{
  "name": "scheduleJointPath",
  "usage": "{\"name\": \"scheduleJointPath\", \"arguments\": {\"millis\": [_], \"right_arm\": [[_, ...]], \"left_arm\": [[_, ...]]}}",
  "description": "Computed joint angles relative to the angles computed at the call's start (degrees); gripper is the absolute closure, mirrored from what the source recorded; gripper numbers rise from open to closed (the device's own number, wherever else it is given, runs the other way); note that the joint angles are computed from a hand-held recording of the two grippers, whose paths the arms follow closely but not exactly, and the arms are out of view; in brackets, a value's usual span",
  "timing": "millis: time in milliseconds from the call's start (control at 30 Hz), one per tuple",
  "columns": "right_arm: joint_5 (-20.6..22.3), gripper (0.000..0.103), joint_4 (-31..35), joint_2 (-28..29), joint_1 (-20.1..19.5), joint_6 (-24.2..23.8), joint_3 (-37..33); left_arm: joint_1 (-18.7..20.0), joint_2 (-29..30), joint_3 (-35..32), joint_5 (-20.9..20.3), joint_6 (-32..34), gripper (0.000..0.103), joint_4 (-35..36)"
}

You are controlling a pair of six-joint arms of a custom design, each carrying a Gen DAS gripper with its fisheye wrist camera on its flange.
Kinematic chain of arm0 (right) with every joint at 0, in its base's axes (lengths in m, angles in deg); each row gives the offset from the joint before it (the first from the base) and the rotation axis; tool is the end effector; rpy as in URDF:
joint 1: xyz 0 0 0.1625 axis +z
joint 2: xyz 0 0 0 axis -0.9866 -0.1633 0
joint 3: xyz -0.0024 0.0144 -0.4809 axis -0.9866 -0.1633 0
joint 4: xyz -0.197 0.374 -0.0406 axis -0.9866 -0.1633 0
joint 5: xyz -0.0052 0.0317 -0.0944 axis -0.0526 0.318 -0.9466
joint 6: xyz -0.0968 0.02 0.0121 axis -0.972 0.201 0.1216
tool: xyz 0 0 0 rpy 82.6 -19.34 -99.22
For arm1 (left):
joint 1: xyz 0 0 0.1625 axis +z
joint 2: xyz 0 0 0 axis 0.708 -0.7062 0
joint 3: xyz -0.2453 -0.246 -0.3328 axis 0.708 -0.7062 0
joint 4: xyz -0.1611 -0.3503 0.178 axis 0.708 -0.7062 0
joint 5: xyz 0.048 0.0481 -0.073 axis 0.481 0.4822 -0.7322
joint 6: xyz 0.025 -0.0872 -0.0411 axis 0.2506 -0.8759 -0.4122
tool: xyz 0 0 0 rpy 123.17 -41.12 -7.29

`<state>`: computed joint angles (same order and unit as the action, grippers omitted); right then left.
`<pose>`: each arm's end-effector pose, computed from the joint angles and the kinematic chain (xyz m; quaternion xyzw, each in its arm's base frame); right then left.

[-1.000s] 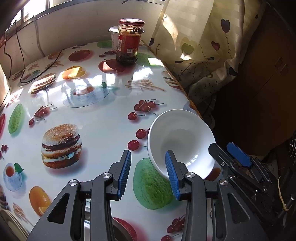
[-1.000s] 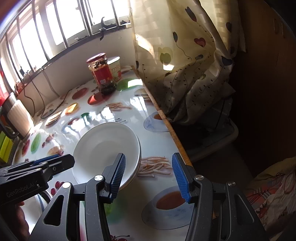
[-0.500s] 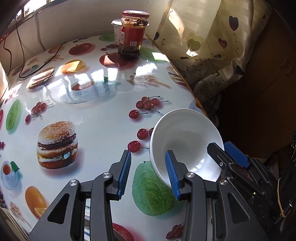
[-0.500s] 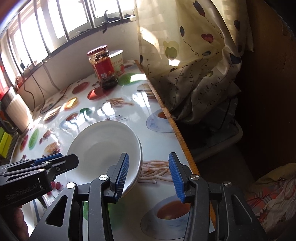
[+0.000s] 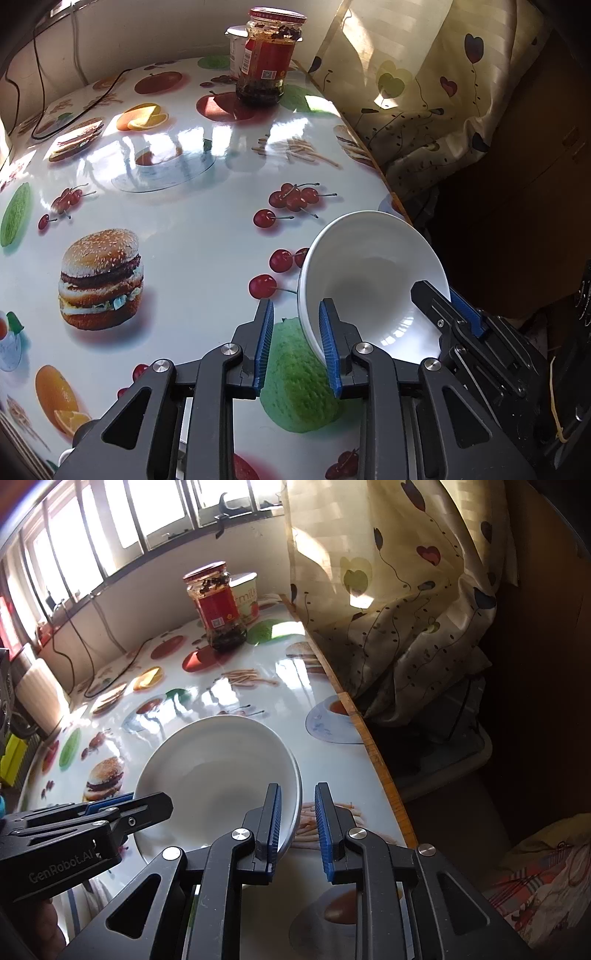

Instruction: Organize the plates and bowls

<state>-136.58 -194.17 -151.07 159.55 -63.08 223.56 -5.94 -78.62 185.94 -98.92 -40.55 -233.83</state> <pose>0.0069 -0.4448 0.2149 0.0262 -0.8883 0.3342 0.3141 -0.3098 -0.4850 -0.0593 0.1816 0.9510 -0.1188 0.2202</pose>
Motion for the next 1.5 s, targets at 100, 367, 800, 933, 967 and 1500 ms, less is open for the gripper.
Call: {"name": "scheduleJointPath", "arguments": {"millis": [100,367,800,933,967,1500], "right_arm": [[-0.1,0.087,0.2,0.1,0.1,0.1,-0.1],[-0.4,0.090,0.0,0.5,0.4,-0.2,-0.2],[-0.2,0.090,-0.2,0.4,0.4,0.4,-0.1],[-0.1,0.091,-0.1,0.3,0.4,0.6,0.0],[-0.1,0.091,-0.1,0.3,0.4,0.6,0.0],[0.2,0.091,-0.9,-1.8,1.7,1.6,1.9]], "left_arm": [[0.0,0.1,0.0,-0.1,0.2,0.080,-0.3],[-0.3,0.2,0.0,-0.1,0.6,0.086,-0.7],[-0.3,0.2,0.0,-0.1,-0.1,0.090,-0.6],[-0.3,0.1,0.2,-0.3,-0.2,0.090,-0.8],[-0.4,0.0,0.2,-0.3,-0.1,0.090,-0.9],[-1.6,-2.3,2.9,-0.3,0.2,0.090,-3.3]]}}
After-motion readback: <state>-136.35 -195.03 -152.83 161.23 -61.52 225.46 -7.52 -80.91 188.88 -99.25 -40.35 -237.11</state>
